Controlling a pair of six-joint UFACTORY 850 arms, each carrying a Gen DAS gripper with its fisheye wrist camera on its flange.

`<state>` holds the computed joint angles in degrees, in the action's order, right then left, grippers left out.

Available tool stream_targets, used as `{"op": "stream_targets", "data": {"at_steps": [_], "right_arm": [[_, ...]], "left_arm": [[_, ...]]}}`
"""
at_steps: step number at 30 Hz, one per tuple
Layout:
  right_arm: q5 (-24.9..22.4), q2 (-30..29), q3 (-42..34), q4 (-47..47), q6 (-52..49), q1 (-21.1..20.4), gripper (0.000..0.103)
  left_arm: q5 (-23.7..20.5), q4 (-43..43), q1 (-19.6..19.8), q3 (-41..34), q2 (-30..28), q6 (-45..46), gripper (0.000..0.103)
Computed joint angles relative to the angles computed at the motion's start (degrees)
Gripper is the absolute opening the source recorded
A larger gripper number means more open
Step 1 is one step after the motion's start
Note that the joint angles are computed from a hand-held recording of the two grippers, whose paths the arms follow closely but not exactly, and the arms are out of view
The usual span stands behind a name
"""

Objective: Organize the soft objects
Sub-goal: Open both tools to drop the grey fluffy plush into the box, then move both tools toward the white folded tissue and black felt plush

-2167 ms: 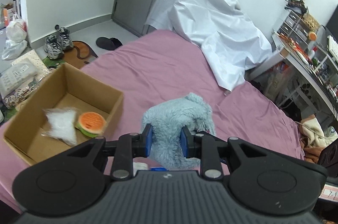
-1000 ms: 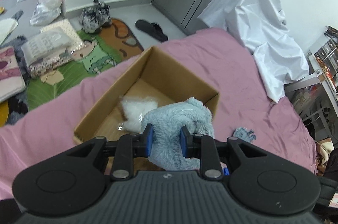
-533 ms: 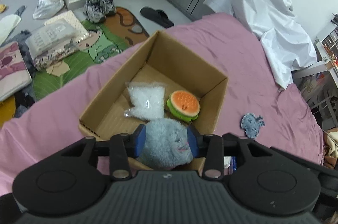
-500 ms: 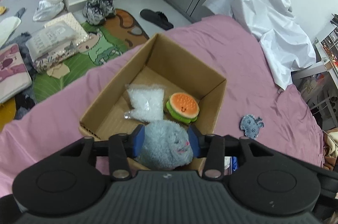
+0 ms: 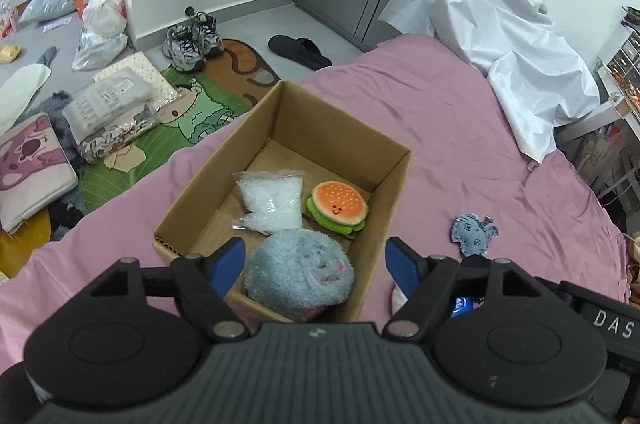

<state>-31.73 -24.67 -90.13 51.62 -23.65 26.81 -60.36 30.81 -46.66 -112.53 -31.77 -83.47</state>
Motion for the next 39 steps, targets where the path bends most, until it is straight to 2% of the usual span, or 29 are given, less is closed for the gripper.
{"op": "stream_targets", "data": {"at_steps": [5,7,11,14,16,22,30,33,39], "right_arm": [[0.3,1.3,1.7,-0.4,-0.2,-0.9,0.059],[1.0,2.1,2.5,-0.8,-0.3,-1.1,0.068],[1.6,3.9,4.1,0.1,-2.3,-2.1,0.079],[1.6,4.8,4.9,0.0,-2.9,-2.9,0.086],[1.3,5.2,5.2,0.2,-3.0,-3.4,0.091],[2.0,6.5,6.4,-1.4,-2.8,-4.7,0.103],[2.8,8.7,8.8,0.4,-4.9,-7.0,0.103],[2.4,9.4,9.6,1.6,-6.7,-7.9,0.103],[1.5,10.5,10.8,3.8,-10.1,-9.4,0.103]], "left_arm": [[-3.2,-0.2,-0.9,-4.9,-2.6,2.5,0.089],[-4.4,-0.5,-1.3,-6.7,-3.6,3.3,0.091],[-7.8,-0.5,-2.0,-11.3,-6.0,4.5,0.096],[-8.2,-0.3,-2.5,-13.1,-6.8,4.5,0.097],[-8.9,0.5,-3.0,-14.7,-7.7,4.8,0.103],[-9.0,3.4,-4.4,-17.8,-9.1,4.5,0.103],[-10.0,6.0,-5.8,-21.7,-11.2,4.0,0.103],[-13.0,6.4,-6.4,-25.6,-13.4,5.4,0.103],[-14.4,6.0,-7.2,-30.0,-15.8,6.9,0.103]]}}
